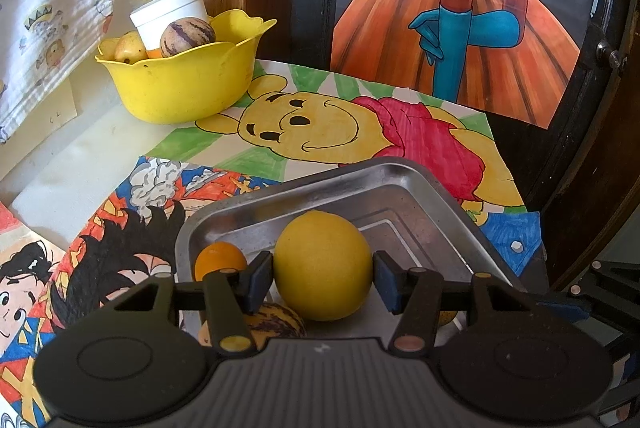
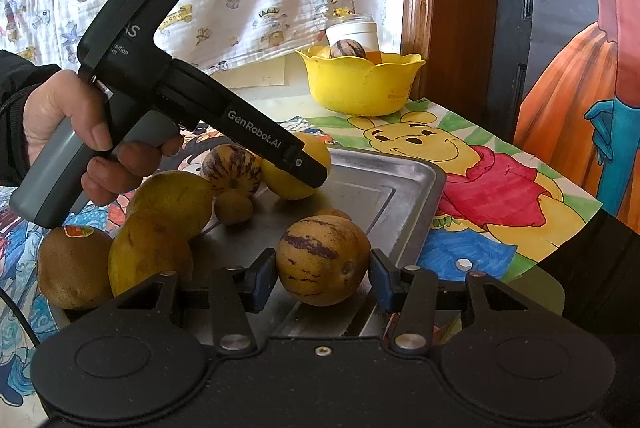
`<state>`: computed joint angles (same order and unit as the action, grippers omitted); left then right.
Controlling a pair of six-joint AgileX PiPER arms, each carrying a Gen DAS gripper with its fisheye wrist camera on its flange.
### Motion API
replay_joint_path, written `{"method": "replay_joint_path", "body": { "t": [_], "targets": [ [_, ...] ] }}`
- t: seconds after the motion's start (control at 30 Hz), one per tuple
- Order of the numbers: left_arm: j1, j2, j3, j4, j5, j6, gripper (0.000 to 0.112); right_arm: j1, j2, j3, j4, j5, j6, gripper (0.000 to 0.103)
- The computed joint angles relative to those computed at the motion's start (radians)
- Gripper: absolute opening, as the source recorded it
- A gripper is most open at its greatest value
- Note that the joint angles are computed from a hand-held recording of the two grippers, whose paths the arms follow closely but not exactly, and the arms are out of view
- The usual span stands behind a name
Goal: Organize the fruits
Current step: 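Open the left tool to drop the lemon while the right tool releases the pepino into the tray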
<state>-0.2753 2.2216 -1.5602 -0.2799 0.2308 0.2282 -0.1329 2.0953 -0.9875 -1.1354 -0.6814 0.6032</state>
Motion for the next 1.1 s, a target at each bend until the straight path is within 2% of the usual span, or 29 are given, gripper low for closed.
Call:
{"method": "replay_joint_path", "body": {
  "t": [0.33, 0.4, 0.83, 1.1],
  "targets": [
    [0.004, -0.001, 0.003, 0.003, 0.000, -0.009, 0.066, -0.002, 0.001, 0.007, 0.014, -0.010, 0.004, 0.054],
    [0.005, -0.006, 0.013, -0.017, -0.011, 0.012, 0.071, -0.001, -0.001, 0.012, 0.025, -0.014, 0.001, 0.055],
    [0.007, -0.052, 0.074, -0.138, -0.046, 0.126, 0.079, 0.007, -0.010, 0.044, 0.076, -0.023, -0.035, 0.061],
    [0.004, -0.095, 0.129, -0.125, -0.090, 0.108, 0.088, 0.003, -0.029, 0.089, 0.143, -0.053, -0.073, 0.072]
  ]
}}
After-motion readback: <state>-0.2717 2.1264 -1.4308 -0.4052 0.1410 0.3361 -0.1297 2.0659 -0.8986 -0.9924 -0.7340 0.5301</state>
